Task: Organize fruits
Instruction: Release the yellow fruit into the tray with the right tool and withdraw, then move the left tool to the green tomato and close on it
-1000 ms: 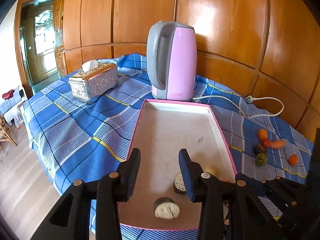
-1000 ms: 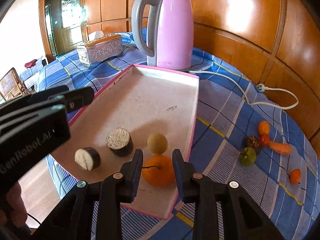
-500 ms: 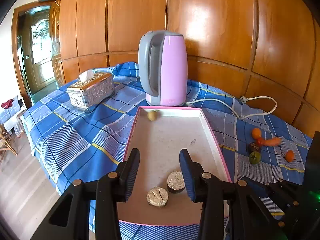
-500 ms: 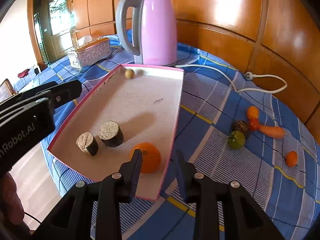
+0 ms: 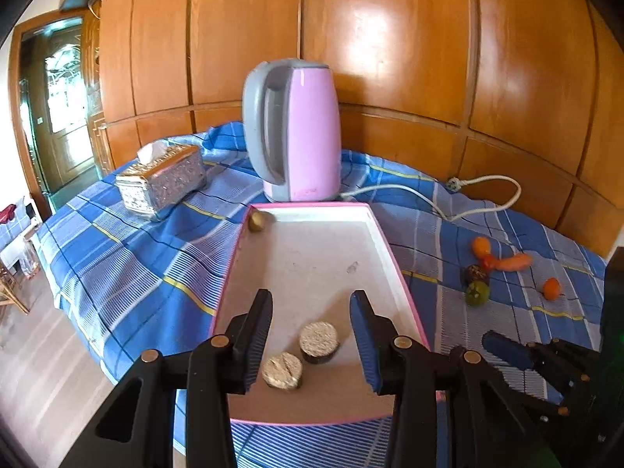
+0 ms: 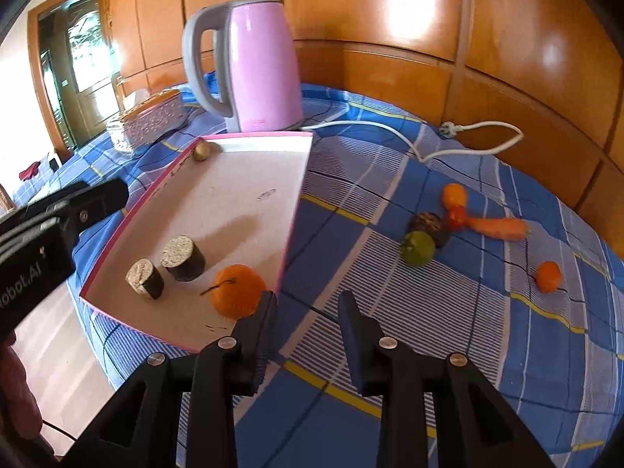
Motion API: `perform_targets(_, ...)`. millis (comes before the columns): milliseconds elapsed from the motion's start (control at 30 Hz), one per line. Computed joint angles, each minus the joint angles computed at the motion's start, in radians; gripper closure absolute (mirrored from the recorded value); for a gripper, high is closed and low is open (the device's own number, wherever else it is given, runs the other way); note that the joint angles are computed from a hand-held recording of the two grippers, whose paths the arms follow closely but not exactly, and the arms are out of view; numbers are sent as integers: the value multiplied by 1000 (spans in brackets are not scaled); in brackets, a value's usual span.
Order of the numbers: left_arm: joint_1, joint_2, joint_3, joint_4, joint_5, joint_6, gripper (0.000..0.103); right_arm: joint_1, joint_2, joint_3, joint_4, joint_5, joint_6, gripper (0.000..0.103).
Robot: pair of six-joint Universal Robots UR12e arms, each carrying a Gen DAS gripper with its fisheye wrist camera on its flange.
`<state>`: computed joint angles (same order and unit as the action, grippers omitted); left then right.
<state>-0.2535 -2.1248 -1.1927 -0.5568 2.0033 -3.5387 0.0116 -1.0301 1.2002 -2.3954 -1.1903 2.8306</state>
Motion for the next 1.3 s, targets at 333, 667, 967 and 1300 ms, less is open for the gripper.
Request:
perform_targets(333,-15,-19,20,-44,-64,31,57,-25,0,11,-30,-46,77,69)
perform_targets(667,-24,-43,57,-79,-123,67,57,-56,7,6,-32,-87,165,69)
perform_targets(967,-22,-71,108,-115,-189,86,57,-69,13,1,-27,-98,190,69)
perform_targets(1300,-16,-157,245,-179,-316,123,57,-81,24,-10,-20,-114,214,69)
